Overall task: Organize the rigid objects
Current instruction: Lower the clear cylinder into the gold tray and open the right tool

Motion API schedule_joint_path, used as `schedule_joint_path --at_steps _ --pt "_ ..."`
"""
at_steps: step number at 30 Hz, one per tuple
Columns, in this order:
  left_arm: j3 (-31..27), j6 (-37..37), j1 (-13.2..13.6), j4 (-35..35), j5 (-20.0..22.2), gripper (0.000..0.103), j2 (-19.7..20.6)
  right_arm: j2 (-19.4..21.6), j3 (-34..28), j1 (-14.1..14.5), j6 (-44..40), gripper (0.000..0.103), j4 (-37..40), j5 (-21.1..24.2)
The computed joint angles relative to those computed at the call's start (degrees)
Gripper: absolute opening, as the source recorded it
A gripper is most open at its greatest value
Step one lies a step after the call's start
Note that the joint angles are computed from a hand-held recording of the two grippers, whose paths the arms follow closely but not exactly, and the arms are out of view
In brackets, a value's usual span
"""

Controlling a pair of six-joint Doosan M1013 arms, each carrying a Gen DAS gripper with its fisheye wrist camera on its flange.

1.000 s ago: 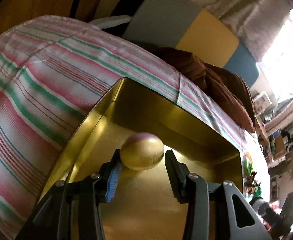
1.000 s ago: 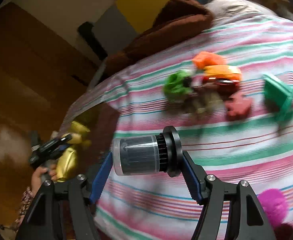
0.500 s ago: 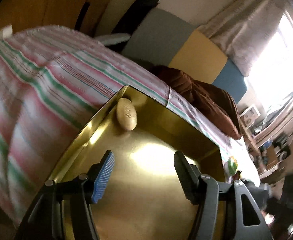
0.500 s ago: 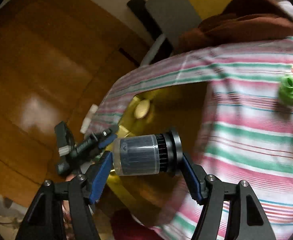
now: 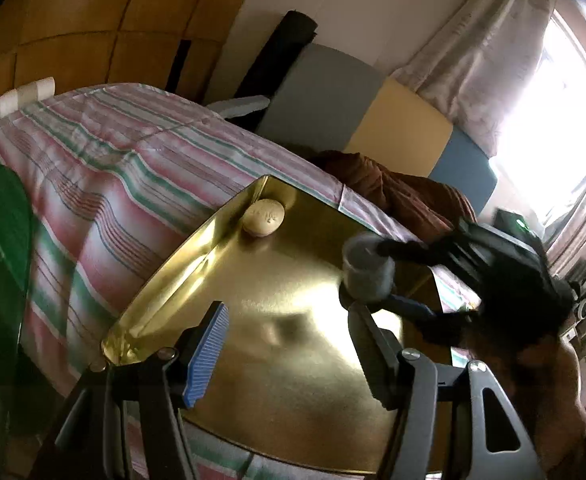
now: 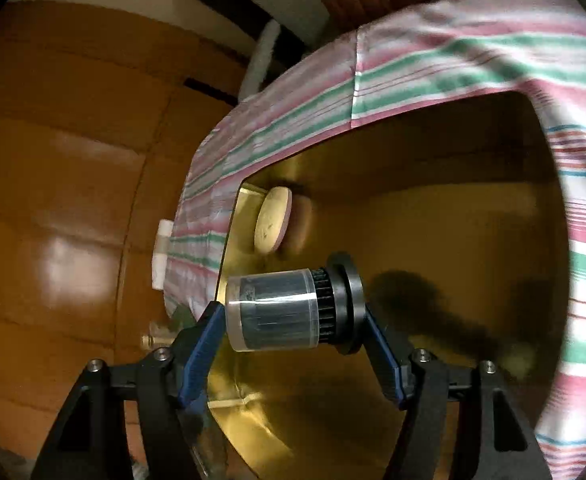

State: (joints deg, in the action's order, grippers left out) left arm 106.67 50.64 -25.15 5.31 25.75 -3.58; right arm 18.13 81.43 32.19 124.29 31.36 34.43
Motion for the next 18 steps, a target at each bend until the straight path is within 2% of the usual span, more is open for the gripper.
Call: schedule_joint_path --at_steps 6,9,14,17,18 --pt "0.4 2.7 0.2 -3.3 0.5 0.063 -0.1 3.5 -2.8 -0.4 -0.4 0.07 5.7 -4.7" --pt "0.5 3.5 0.4 -4.3 0.5 0.063 -0.2 5.0 -4.4 -0.3 1.4 0.07 4.5 -6.0" --pt "0.8 4.5 0.7 -5.6 0.1 0.063 -0.4 7.2 -7.1 -0.4 8.1 0.074 -2.4 -3.1" --pt "0.8 4.1 0.8 -5.4 0.1 0.063 -0.5 7.4 -8.4 -0.3 14.4 0.09 -9.6 0.7" --pt "0.9 4.1 0.8 -5.6 0.0 0.063 -0.5 6.9 -8.0 -0.4 15.4 0.091 -10.3 1.0"
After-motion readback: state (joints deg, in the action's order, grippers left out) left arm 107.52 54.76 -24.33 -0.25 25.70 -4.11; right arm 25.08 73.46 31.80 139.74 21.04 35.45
